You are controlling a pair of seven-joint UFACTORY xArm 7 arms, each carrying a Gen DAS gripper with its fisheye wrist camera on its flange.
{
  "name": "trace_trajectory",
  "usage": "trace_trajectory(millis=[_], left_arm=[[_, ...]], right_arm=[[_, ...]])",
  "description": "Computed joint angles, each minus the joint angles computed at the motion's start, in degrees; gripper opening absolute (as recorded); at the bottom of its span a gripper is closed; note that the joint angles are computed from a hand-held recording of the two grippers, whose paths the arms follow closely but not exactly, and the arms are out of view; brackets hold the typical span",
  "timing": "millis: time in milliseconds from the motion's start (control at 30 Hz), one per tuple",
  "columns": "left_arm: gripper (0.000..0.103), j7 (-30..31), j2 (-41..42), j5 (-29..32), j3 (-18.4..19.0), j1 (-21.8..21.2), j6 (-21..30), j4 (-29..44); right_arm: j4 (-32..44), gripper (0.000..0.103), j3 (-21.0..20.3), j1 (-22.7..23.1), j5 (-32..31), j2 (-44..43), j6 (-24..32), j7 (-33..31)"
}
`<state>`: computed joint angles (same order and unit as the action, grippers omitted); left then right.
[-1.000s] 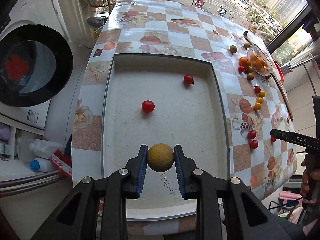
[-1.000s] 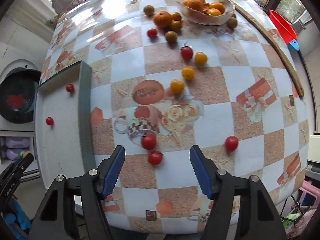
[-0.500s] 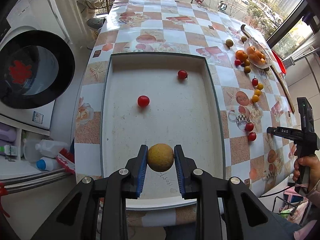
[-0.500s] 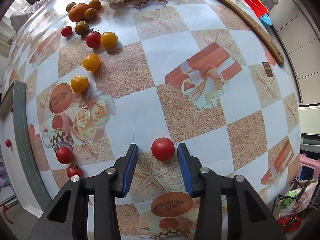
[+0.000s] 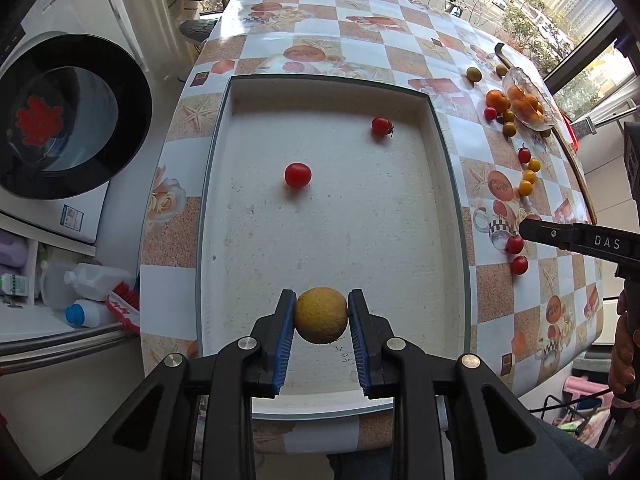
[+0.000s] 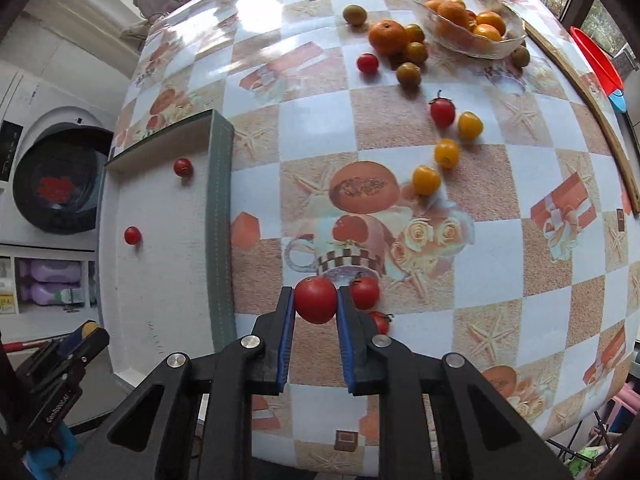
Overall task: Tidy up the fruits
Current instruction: 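Lower the yellow fruit into the tray with the left tool while the right tool releases its tomato there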
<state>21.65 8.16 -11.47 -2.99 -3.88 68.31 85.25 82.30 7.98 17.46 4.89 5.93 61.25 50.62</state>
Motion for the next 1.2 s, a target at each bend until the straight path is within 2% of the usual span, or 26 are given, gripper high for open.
trace_trajectory(millis=[200,400,600,667,700,733,767,800,833,1033,1133,1200], left_arm=[[0.028,0.8,0.93,1.14,0.04,0.04,-0.97,-1.32],[0.028,1.21,2.14,1.97,0.08,0.13,-1.37,-2.05],[0.029,-0.45,3.98,4.04,0.32,0.06,-0.68,-0.92],[0.035,-0.44,4.6,4.82,0.3,0.05,0.09,-0.6],[0.058,-0.56,4.53,5.34,0.32,-0.03,-0.24,-0.85],[0.076,-0.44,3.87,5.44,0.3,0.0,-1.64,-1.84],[0.077,0.06,3.04,5.11,0.26,0.14,-3.25,-2.93],[0.077,0.67,2.6,4.78,0.22,0.29,-3.9,-3.37],[0.077,0.96,2.6,4.65,0.21,0.34,-3.68,-3.2],[0.077,0.36,4.42,4.37,0.41,0.7,-0.68,-0.05],[0.077,0.79,4.21,4.12,0.17,0.66,-0.5,0.51],[0.077,1.73,3.97,3.75,-0.05,0.6,-0.55,0.8]], right_arm=[[8.31,0.022,1.98,2.86,2.69,8.1,-0.13,-3.84],[17.79,0.022,2.0,4.63,4.18,16.61,5.03,-6.12],[22.29,0.024,1.83,5.05,5.7,21.3,8.2,-7.66],[25.02,0.025,1.53,5.53,5.18,23.39,9.88,-7.97],[25.36,0.029,1.4,5.74,4.98,23.54,10.17,-7.99],[25.87,0.041,1.34,5.9,4.96,23.83,10.17,-7.98],[26.16,0.049,1.23,6.16,4.76,23.81,10.15,-7.79],[25.33,0.067,1.05,6.36,4.4,22.84,9.78,-7.64],[25.05,0.076,0.89,6.54,3.97,22.25,9.38,-7.52],[23.34,0.087,0.2,6.69,2.55,18.67,9.26,-5.13],[17.62,0.098,-0.25,6.23,1.72,13.71,8.2,-2.45],[12.59,0.101,-0.27,5.46,1.99,9.87,7.19,-0.47]])
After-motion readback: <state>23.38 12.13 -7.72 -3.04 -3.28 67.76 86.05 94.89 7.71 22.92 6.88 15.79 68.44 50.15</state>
